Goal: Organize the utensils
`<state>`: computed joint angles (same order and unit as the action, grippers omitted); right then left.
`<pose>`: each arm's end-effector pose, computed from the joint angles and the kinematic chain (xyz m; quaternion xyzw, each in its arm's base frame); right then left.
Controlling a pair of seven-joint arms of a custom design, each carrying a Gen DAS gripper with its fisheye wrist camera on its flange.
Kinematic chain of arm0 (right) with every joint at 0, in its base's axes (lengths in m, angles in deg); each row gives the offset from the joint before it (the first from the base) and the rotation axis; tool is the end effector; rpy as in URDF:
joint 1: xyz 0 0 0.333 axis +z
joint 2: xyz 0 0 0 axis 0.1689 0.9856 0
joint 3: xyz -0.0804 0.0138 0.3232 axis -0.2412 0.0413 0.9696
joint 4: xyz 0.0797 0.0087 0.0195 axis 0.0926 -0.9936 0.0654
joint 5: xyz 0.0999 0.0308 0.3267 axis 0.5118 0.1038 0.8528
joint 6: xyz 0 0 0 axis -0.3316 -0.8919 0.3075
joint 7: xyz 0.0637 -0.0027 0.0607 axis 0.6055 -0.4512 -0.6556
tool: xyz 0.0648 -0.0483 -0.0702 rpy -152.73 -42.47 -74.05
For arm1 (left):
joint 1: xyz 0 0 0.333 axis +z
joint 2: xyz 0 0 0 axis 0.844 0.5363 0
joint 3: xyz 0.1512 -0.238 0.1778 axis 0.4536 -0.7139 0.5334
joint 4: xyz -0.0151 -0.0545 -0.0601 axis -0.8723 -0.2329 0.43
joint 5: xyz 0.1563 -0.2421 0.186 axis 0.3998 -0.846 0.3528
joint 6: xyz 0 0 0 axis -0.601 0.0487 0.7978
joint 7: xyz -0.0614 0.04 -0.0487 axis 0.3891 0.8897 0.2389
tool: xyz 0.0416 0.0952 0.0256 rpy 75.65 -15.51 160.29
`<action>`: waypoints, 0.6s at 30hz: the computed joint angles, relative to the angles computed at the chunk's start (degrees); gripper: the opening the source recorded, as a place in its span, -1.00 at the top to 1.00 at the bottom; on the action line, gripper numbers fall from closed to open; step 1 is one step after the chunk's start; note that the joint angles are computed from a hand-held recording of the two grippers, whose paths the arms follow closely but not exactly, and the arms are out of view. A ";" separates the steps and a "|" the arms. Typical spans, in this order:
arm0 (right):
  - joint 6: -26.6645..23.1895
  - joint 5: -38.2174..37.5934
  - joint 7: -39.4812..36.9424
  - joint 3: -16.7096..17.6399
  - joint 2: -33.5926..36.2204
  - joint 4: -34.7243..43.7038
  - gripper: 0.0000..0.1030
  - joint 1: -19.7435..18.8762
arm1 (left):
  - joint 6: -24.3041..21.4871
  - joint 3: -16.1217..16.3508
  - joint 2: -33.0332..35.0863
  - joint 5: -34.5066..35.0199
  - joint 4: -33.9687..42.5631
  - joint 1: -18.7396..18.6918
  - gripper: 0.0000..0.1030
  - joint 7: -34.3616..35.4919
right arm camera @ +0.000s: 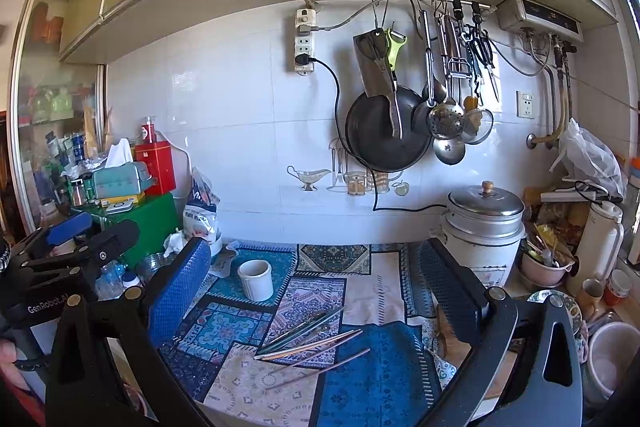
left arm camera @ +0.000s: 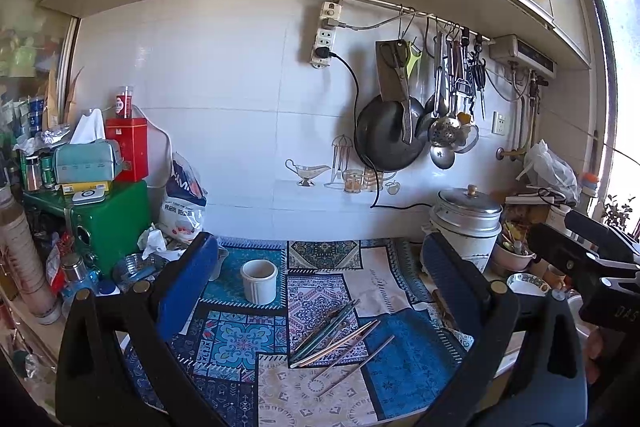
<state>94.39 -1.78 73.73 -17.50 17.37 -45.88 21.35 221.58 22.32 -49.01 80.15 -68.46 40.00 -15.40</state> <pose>0.5529 0.1268 0.7646 -0.5630 0.5590 -0.4101 0.4499 0.5224 -0.2844 0.7644 -0.5148 0.5824 -0.5088 0.3699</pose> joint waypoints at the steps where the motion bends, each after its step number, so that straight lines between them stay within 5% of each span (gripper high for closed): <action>1: -0.01 0.22 -0.14 -0.01 -0.05 -0.07 -1.00 -0.05 | 0.07 -0.01 -0.03 -0.08 -0.07 0.03 -0.99 0.03; 18: 0.83 0.88 -0.30 0.19 -0.69 -1.28 -1.00 -0.81 | 0.37 -0.16 -0.28 0.01 -0.67 0.07 -0.99 0.16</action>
